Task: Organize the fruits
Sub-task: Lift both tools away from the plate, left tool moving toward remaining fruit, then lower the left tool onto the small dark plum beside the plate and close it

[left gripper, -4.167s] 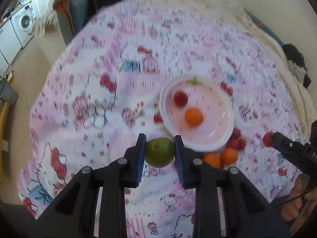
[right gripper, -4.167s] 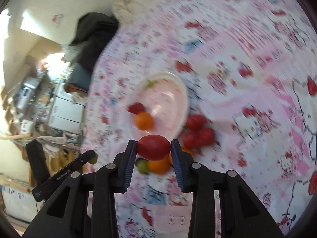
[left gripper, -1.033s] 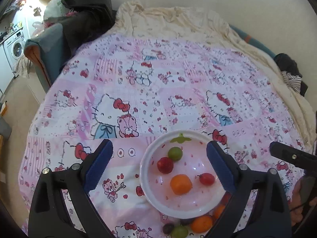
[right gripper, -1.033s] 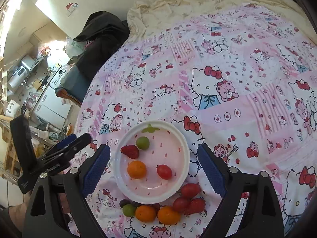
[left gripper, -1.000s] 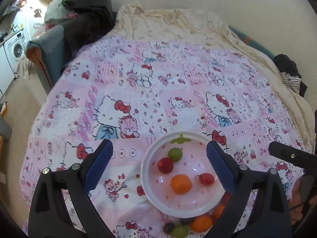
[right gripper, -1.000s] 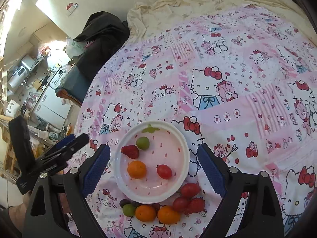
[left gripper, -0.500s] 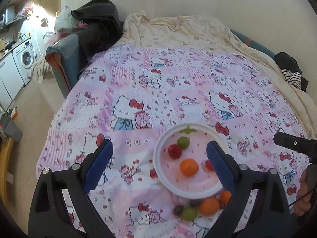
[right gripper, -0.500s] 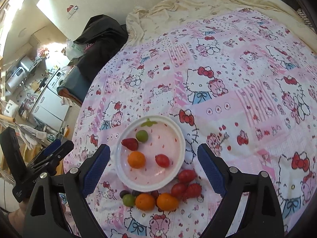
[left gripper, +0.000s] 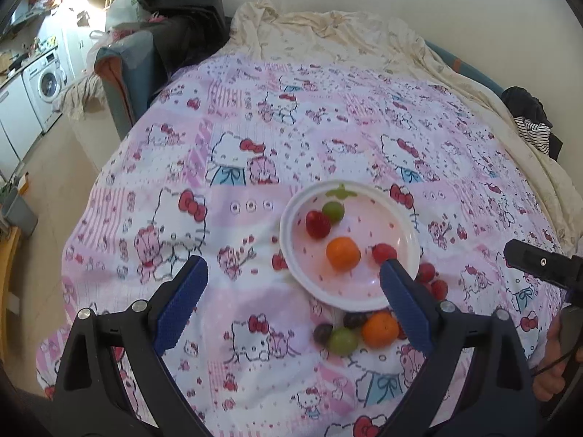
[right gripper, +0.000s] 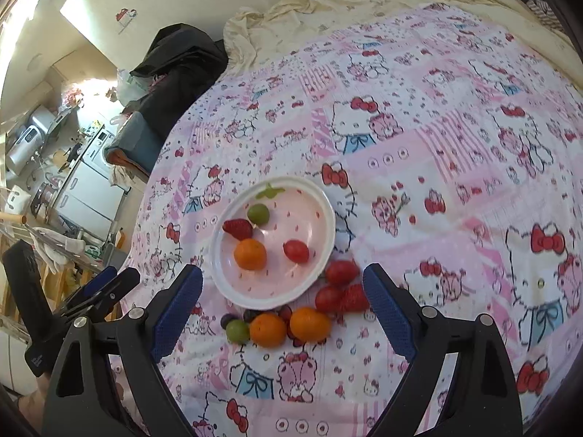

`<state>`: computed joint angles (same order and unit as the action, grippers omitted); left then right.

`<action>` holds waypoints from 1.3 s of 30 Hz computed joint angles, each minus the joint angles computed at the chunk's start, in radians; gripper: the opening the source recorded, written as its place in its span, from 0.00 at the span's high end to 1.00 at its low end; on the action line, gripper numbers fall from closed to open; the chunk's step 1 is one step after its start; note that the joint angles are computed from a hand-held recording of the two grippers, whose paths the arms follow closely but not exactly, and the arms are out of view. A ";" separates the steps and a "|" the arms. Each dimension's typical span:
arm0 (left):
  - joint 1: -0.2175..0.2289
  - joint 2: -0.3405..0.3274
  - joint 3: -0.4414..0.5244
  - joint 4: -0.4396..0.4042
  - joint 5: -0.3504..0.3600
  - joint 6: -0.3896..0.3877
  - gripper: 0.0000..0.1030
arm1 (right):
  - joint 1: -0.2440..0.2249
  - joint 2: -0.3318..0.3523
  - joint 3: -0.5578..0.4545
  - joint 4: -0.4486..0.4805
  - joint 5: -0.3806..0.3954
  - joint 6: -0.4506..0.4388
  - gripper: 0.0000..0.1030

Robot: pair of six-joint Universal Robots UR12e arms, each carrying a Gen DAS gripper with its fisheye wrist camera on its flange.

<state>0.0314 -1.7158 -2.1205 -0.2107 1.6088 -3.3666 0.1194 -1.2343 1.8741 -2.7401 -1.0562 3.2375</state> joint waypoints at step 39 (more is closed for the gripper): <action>0.049 -0.138 0.102 -0.447 -0.319 -0.159 0.75 | -0.016 0.016 0.000 0.102 -0.054 0.099 0.11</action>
